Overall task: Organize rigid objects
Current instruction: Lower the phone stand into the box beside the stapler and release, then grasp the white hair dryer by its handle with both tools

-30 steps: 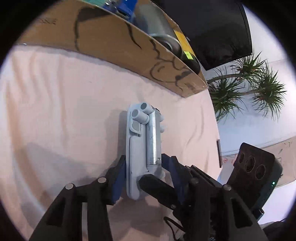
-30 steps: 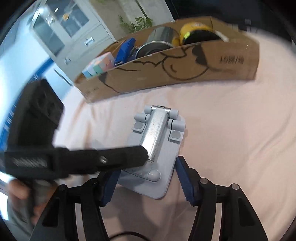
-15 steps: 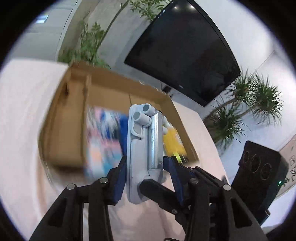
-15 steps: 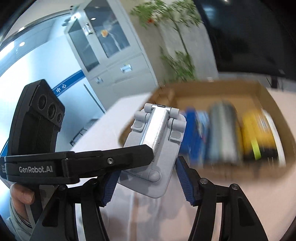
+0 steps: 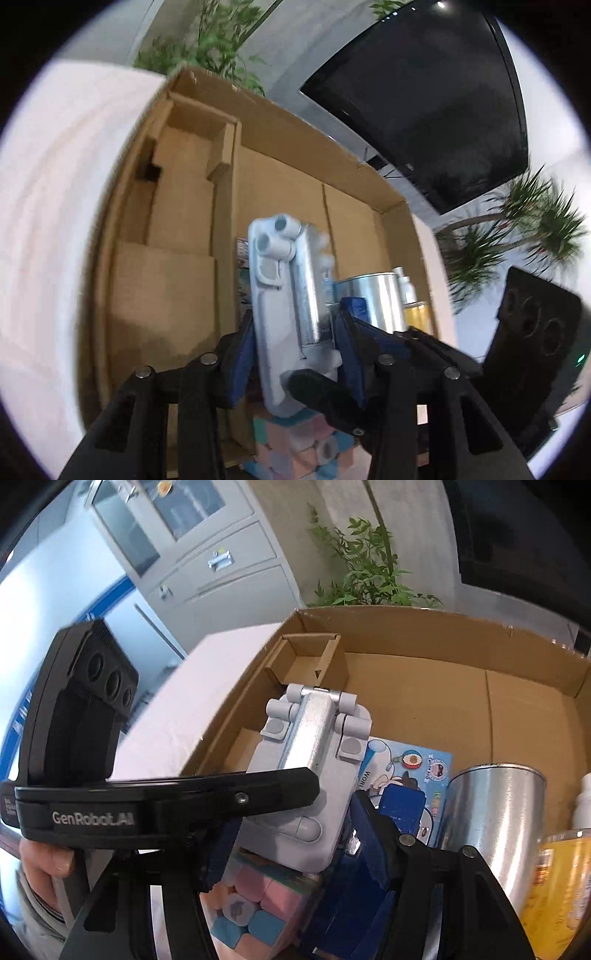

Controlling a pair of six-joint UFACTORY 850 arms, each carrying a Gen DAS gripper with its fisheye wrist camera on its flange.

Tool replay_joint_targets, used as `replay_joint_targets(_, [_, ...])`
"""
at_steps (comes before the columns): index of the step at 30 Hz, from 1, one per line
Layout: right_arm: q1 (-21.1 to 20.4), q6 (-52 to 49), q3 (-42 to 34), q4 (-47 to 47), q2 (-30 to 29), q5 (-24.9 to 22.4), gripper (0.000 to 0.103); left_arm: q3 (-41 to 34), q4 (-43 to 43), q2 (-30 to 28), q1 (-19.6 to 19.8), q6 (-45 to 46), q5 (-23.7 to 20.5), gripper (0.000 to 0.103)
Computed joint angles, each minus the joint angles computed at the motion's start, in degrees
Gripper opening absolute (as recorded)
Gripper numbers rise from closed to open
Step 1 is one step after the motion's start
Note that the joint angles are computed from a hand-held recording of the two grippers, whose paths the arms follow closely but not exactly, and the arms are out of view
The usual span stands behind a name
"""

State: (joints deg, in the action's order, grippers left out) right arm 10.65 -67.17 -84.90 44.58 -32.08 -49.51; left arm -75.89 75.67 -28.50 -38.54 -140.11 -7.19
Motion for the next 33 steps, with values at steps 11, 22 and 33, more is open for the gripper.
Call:
replay_joint_targets(11, [-8.48, -23.12, 21.67, 14.28, 18.04, 4.22, 0.102, 7.86, -16.98, 13.62, -18.77, 15.02, -37.29, 0.076])
replay_joint_targets(22, [-13.83, -35.73, 43.80, 3.48, 28.09, -7.66, 0.090, 11.69, -25.36, 13.97, -36.64, -7.89, -46.64, 0.076])
replay_joint_targets(33, [-13.36, -42.12, 53.77, 0.71, 35.20, -3.96, 0.046, 12.60, -5.05, 5.30, -35.01, -32.92, -24.87, 0.054])
